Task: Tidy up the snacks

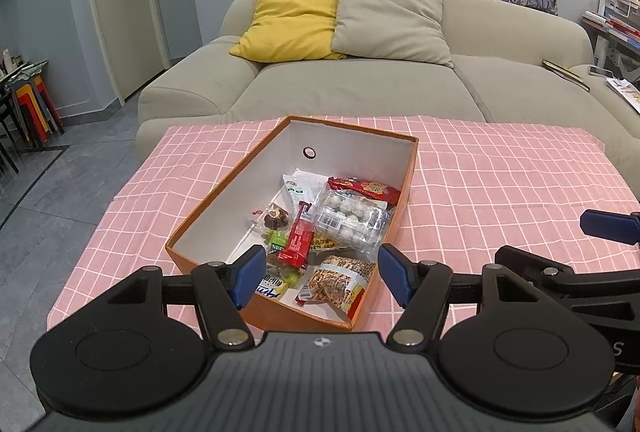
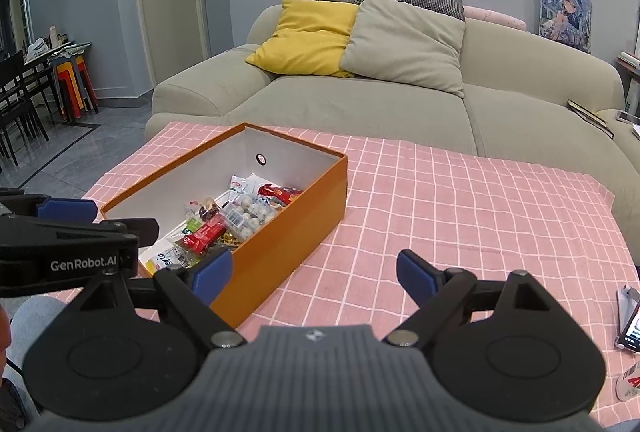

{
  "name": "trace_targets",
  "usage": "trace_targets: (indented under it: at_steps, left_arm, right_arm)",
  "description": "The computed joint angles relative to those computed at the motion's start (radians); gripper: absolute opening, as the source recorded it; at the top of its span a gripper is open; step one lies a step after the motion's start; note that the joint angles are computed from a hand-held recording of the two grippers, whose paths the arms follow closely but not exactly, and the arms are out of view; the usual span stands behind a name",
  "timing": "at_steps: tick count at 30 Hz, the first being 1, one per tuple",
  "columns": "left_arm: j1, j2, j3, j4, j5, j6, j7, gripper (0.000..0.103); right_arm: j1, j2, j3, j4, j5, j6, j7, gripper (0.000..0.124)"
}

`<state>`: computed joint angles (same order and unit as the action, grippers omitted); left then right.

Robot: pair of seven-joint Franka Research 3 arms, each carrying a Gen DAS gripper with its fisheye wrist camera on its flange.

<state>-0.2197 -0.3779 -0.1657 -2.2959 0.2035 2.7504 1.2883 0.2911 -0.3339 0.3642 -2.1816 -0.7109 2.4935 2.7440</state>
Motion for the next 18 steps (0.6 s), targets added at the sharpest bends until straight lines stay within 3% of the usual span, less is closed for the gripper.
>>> trace_targets:
  at_steps: [18]
  left_arm:
    - [0.001, 0.001, 0.002, 0.004, -0.006, -0.003, 0.007, 0.076]
  right_arm:
    - [0.005, 0.005, 0.0, 0.007, -0.009, -0.007, 0.007, 0.089]
